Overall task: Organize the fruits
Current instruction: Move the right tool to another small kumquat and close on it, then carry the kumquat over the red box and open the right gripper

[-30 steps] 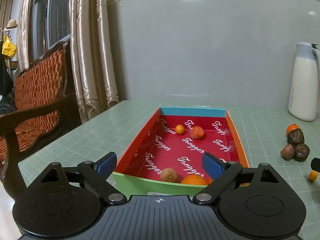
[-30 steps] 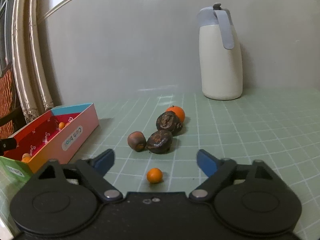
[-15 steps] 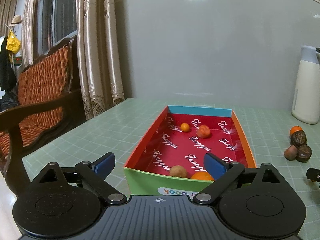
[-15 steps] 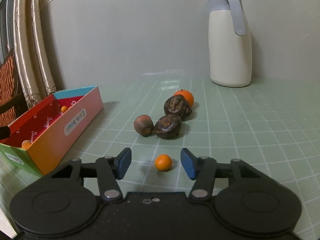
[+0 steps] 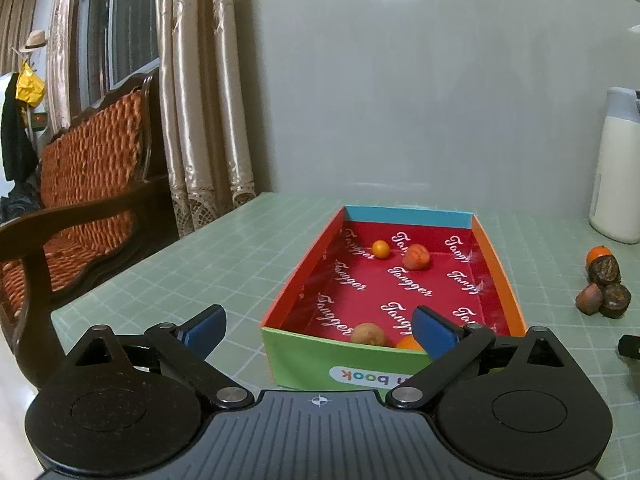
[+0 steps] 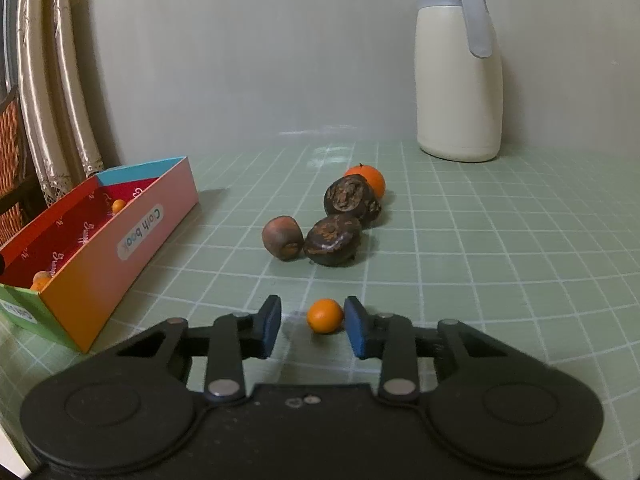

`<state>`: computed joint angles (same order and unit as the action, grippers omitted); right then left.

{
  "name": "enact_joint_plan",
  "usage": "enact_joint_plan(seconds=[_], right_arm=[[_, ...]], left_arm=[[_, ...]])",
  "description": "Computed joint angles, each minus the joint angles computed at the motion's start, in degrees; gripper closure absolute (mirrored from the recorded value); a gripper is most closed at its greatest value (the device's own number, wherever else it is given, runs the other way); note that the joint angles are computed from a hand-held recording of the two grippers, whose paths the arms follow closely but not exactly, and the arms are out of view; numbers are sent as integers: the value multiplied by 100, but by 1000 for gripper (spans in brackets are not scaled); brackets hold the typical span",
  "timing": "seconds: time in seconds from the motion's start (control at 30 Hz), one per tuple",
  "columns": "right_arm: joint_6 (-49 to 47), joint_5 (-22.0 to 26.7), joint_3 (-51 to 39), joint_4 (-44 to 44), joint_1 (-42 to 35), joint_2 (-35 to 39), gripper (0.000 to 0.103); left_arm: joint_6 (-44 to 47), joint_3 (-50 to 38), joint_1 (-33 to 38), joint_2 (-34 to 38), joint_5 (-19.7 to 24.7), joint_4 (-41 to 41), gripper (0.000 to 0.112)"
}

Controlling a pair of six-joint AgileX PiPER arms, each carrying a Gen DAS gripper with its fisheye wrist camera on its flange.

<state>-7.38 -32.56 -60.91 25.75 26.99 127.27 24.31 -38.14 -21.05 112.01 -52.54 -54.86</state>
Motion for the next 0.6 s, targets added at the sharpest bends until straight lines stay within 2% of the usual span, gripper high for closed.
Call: enact_joint_plan(seconds=[0.17, 0.23, 0.6], right_arm=[[-286, 92, -112, 259, 46, 39, 78], [-348, 85, -134, 319, 61, 58, 85], [-1, -84, -91, 50, 63, 63, 86]], left_arm=[[-53, 76, 55, -22, -39, 24, 13], [-83, 94, 90, -33, -22, 51, 13], [-159, 162, 225, -50, 11, 101, 12]])
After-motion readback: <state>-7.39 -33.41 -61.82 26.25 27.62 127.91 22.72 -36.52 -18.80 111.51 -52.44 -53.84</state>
